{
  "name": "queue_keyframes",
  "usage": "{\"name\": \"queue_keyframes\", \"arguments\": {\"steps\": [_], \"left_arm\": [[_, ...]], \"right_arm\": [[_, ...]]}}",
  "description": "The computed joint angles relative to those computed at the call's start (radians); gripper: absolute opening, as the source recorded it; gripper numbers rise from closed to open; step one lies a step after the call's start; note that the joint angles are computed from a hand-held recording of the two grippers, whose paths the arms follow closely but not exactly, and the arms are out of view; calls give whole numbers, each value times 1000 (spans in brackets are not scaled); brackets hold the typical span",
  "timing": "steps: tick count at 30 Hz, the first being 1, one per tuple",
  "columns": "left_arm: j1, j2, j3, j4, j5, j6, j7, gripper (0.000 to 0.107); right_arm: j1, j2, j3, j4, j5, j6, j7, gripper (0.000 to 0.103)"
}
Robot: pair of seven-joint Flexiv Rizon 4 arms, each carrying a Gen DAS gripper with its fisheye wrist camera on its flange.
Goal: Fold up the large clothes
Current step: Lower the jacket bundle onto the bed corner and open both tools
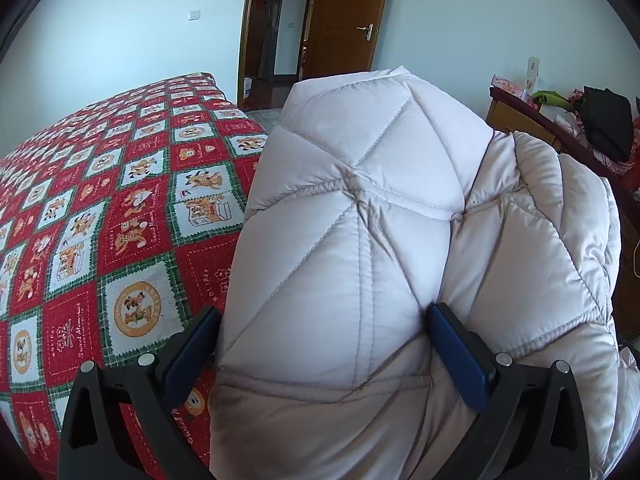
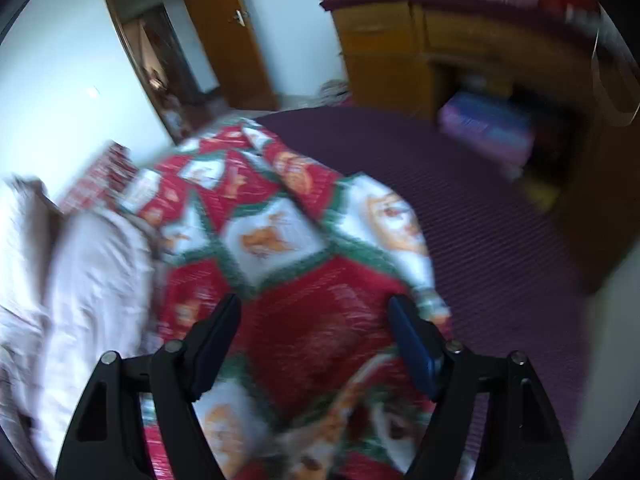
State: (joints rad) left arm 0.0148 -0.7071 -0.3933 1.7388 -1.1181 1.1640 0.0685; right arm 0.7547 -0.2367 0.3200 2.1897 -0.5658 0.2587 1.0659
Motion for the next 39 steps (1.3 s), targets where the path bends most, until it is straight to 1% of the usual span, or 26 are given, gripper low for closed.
{"name": "queue_keyframes", "arguments": {"steps": [1, 3, 4, 6, 7, 8, 9, 10, 11, 14, 15, 16, 17, 18, 19, 21, 22, 24, 28, 32, 34, 37, 39], "left_arm": [[0, -1, 2, -2, 2, -2, -2, 102], [-2, -2, 6, -5, 10, -5, -9, 102], [-3, -2, 7, -6, 13, -5, -9, 102], [-3, -3, 3, -6, 13, 3, -1, 102], [-2, -3, 1, -5, 12, 8, 4, 102], [-2, -2, -1, -3, 10, 12, 6, 102], [-2, -1, -4, -1, 8, 15, 8, 102], [0, -1, -7, 1, 3, 18, 12, 102], [1, 2, -9, 4, -2, 21, 17, 102], [2, 24, 1, 18, 10, 21, 32, 102], [4, 39, 3, 31, 13, 28, 55, 102], [8, 51, 0, 42, 6, 37, 80, 102], [19, 72, -14, 66, -23, 59, 139, 102], [35, 97, -38, 93, -83, 87, 221, 102], [45, 120, -53, 115, -150, 101, 296, 102], [56, 161, -61, 147, -261, 105, 410, 102], [65, 190, -57, 170, -317, 97, 463, 102], [70, 230, -30, 200, -362, 64, 498, 102], [103, 322, 35, 280, -428, -77, 553, 102], [109, 377, 110, 334, -442, -167, 577, 102], [104, 397, 146, 353, -453, -198, 584, 102], [109, 425, 207, 380, -437, -264, 569, 102], [99, 436, 243, 393, -426, -284, 576, 102]], "right_arm": [[3, -8, 6, 0, 26, -11, 3, 78], [20, 17, 29, 6, 90, -61, 37, 78], [27, 19, 38, -5, 134, -111, 37, 78], [45, 37, 60, 9, 179, -129, 85, 78], [60, 62, 74, 26, 183, -126, 147, 78], [78, 69, 83, 16, 173, -147, 196, 78], [105, 78, 90, 5, 145, -190, 257, 78], [104, 83, 87, -1, 121, -214, 253, 78], [111, 75, 87, -34, 105, -253, 227, 78], [91, 13, 39, -113, -13, -277, 75, 78], [103, -5, 38, -145, -34, -294, 46, 79], [109, -22, 30, -178, -73, -297, 5, 84], [109, -44, 18, -190, -106, -281, -13, 87], [121, -68, 7, -232, -148, -289, -48, 92], [121, -89, -8, -242, -181, -271, -63, 93], [154, -136, -27, -313, -242, -286, -104, 94], [164, -154, -38, -334, -269, -279, -115, 95], [193, -185, -58, -383, -314, -278, -121, 99], [249, -249, -91, -464, -358, -278, -97, 101], [289, -299, -109, -547, -322, -291, -76, 103], [311, -319, -120, -576, -323, -300, -82, 103], [351, -354, -137, -636, -322, -343, -108, 103], [384, -380, -147, -685, -320, -381, -132, 103]]}}
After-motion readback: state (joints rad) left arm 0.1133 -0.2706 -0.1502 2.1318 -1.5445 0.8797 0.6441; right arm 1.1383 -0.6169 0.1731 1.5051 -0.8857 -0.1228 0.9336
